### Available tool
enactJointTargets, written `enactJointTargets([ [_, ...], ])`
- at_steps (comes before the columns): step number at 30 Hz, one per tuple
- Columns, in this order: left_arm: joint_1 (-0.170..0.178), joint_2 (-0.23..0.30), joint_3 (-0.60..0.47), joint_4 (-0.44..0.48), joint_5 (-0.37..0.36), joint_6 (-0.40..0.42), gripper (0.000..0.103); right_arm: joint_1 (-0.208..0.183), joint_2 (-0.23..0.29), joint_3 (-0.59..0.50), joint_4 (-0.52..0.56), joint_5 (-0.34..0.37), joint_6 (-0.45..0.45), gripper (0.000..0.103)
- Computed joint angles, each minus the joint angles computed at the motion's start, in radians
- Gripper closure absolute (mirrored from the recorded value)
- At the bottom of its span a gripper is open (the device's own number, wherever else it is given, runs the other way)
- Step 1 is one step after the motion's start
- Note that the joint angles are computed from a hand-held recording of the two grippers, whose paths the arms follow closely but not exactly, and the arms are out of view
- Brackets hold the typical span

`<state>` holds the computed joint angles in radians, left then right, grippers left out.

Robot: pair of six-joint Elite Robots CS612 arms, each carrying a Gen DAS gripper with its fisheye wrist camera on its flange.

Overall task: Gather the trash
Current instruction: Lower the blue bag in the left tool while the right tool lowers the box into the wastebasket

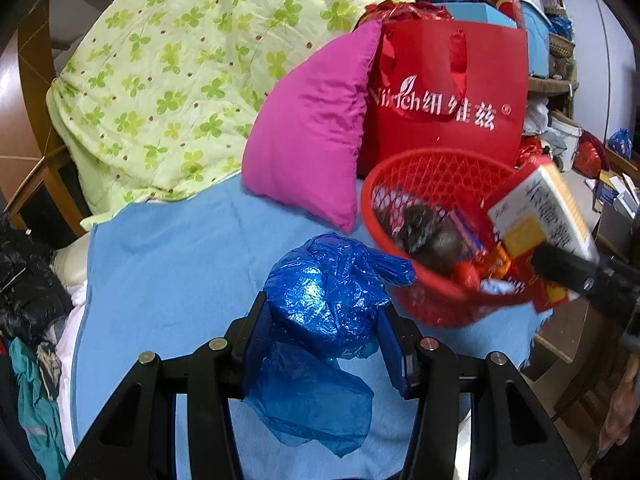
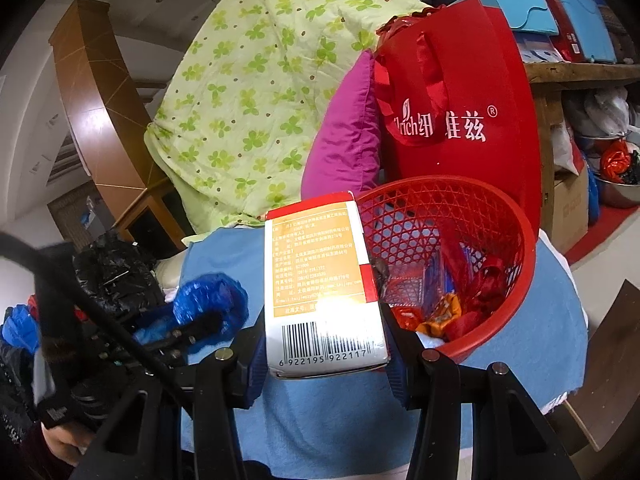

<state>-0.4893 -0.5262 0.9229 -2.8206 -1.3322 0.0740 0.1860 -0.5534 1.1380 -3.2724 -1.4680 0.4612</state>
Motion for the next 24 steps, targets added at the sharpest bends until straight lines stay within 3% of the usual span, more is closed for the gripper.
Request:
enactJointTargets([
  [9, -0.012, 0.044, -0.100, 0.033, -0.058, 0.027, 0.050, -0.018, -0.007, 0.004, 0.030, -0.032, 0.002, 0.051],
  [24, -0.027, 0.082, -0.179, 0.078, -0.070, 0.044, 0.050, -0.039, -0.019, 0.034, 0.015, -0.048, 0.024, 0.051],
])
